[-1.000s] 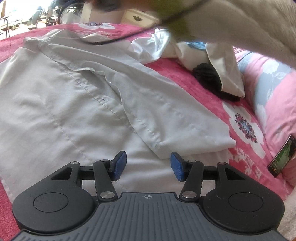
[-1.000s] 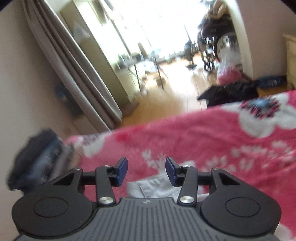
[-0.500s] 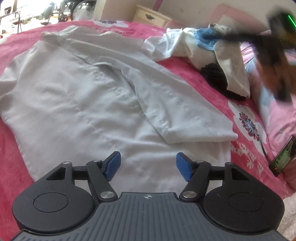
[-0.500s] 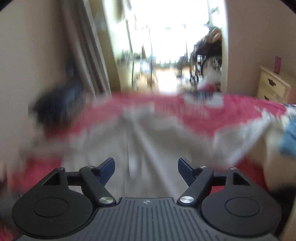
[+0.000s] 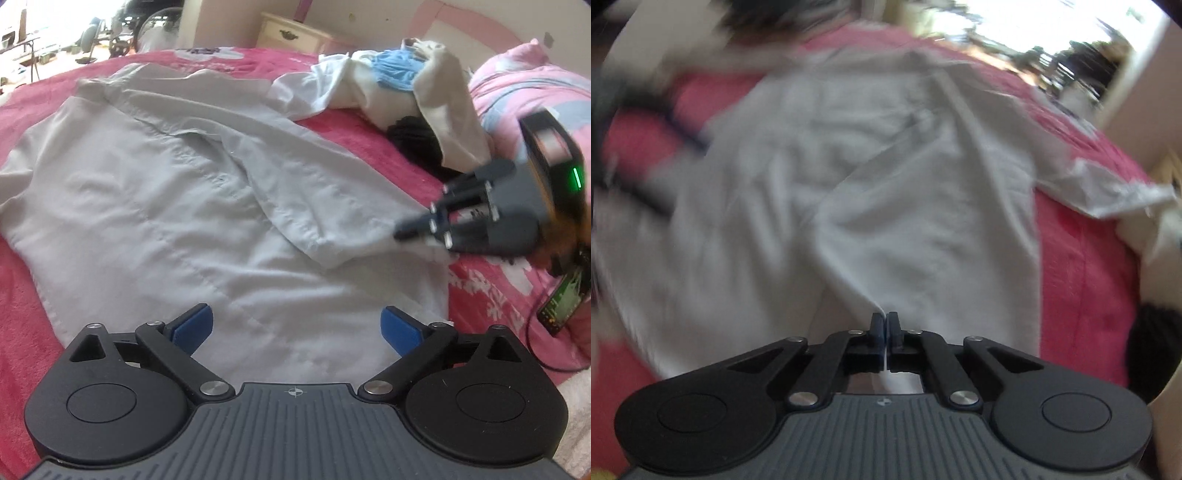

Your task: Fold clothes

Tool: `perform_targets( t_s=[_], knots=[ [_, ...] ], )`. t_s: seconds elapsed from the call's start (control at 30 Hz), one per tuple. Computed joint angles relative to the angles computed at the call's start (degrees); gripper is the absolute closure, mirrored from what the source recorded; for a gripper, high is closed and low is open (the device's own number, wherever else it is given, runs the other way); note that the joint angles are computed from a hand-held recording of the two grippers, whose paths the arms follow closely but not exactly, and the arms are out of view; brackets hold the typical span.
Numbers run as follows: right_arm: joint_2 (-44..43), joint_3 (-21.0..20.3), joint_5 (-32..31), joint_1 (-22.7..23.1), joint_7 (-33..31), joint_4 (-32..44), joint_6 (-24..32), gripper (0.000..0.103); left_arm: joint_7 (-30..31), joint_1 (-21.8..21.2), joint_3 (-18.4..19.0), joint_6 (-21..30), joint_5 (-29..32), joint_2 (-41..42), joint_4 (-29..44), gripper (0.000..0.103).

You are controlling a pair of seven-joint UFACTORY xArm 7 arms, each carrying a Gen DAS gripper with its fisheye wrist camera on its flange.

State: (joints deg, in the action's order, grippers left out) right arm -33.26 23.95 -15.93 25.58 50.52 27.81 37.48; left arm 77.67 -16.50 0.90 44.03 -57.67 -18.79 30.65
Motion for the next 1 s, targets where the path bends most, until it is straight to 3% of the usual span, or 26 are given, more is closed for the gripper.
perform_targets(
  t_s=[0.23, 0.33, 0.47, 0.6, 0.67, 0.7, 0.83, 1.0],
  knots=[
    [-12.6, -8.6, 10.3, -5.8, 10.2, -13.3, -12.1, 0.097, -1.0, -0.8, -1.2, -1.6, -1.3, 2.0, 0.9, 0.005],
    [-15.4, -8.4, 12.9, -10.2, 16.0, -17.4, -12.4, 0.092, -1.5, -1.0, -1.8, -2.1, -1.3, 3.2, 1.4, 0.005],
    [-21.5, -3.4, 9.7, -12.2, 20.2, -18.6, -9.0, 0.091, -1.3, -1.1, -2.2, -2.6, -1.5, 4.6, 2.1, 0.005],
    [-20.0, -0.3, 4.0, -8.3, 14.4, -14.4, -6.4, 0.081, -1.6, -1.0, -2.8, -2.9, -2.1, 6.7, 3.4, 0.005],
    [-15.2, 1.4, 0.7, -7.4, 9.6, -10.7, -5.4, 0.066, -1.6, -1.0, -3.2, -3.0, -2.5, 7.5, 3.8, 0.005],
    [-13.0, 2.3, -0.8, -7.4, 7.8, -9.2, -5.1, 0.064, -1.6, -0.9, -3.4, -3.0, -2.6, 7.9, 4.1, 0.005],
    [-5.2, 6.5, -7.3, -9.1, 5.0, -4.2, -1.4, 0.064, -1.6, -0.6, -3.9, -2.9, -2.7, 8.5, 4.5, 0.005],
    [0.1, 4.5, -11.1, -9.7, 6.1, -3.2, -2.1, 0.064, -1.4, -0.3, -4.0, -2.8, -2.5, 8.2, 4.3, 0.005]
  ],
)
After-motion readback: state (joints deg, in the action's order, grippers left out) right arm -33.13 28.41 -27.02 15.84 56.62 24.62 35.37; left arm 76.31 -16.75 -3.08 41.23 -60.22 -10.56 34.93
